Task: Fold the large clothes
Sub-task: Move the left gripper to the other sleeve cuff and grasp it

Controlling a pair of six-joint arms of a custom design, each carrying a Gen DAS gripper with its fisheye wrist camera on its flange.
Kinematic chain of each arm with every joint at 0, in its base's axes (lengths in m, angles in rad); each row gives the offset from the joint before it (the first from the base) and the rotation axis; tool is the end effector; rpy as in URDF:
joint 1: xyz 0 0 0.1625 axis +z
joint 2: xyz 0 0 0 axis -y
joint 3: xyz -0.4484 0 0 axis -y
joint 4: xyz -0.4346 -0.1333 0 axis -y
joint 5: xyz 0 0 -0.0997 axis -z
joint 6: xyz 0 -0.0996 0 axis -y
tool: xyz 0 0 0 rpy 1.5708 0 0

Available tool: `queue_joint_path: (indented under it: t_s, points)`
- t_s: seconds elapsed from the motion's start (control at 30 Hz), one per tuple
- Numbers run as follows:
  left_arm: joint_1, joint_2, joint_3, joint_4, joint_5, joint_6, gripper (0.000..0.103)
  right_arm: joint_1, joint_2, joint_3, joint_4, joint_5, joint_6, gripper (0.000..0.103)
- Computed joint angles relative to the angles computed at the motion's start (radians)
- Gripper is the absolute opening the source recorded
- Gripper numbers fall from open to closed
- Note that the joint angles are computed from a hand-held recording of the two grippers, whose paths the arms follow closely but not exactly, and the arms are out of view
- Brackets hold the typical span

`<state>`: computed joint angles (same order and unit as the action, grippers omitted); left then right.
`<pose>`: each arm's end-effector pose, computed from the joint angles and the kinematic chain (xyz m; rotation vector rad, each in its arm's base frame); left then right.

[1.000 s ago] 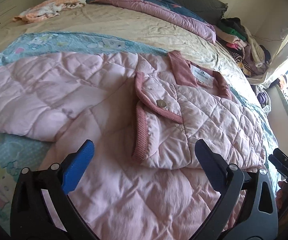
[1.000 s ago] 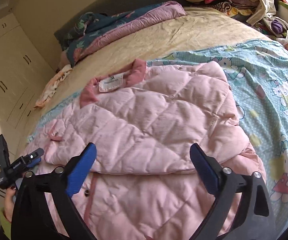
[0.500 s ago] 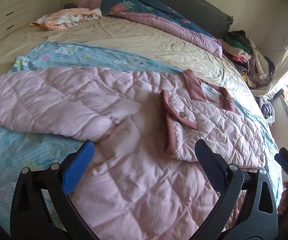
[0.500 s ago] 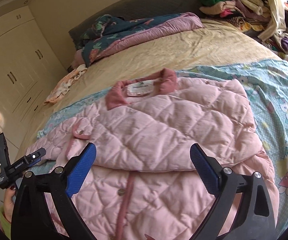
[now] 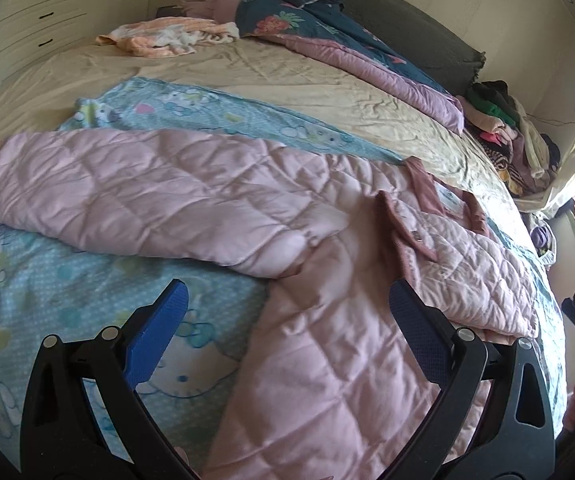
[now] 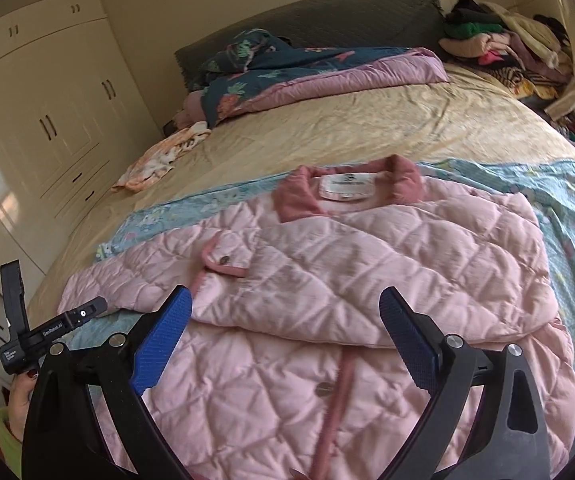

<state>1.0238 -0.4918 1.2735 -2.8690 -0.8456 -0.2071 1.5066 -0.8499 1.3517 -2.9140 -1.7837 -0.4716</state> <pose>-0.2600 -0.8102 0.0525 0.1749 2.4921 -0.9577 0.0597 -0.8215 0.2998 0.3943 -2.5079 1.0224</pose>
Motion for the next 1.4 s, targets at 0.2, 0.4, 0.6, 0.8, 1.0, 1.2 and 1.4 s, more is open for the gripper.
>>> queue_joint_path:
  t_s: [0.2, 0.4, 0.6, 0.8, 1.0, 1.2, 1.4]
  points:
    - [0.021, -0.037, 0.046, -0.028, 0.004, -0.032, 0.094, 0.034, 0.039, -0.029, 0.036, -0.003, -0.005, 0.094]
    - [0.044, -0.066, 0.075, -0.041, 0.018, -0.057, 0.094, 0.074, 0.094, -0.071, 0.061, -0.016, -0.025, 0.094]
    - [0.069, -0.088, 0.089, -0.045, 0.034, -0.073, 0.094, 0.109, 0.154, -0.113, 0.091, -0.018, -0.038, 0.094]
    - [0.098, -0.103, 0.091, -0.034, 0.040, -0.118, 0.094, 0.131, 0.202, -0.145, 0.121, -0.025, -0.050, 0.094]
    - [0.127, -0.115, 0.090, -0.027, 0.061, -0.160, 0.094, 0.148, 0.245, -0.178, 0.154, -0.032, -0.066, 0.094]
    - [0.156, -0.123, 0.093, -0.050, 0.052, -0.203, 0.094, 0.159, 0.287, -0.217, 0.194, -0.035, -0.073, 0.094]
    - [0.184, -0.119, 0.083, -0.081, 0.055, -0.245, 0.094, 0.166, 0.324, -0.253, 0.225, -0.043, -0.087, 0.094]
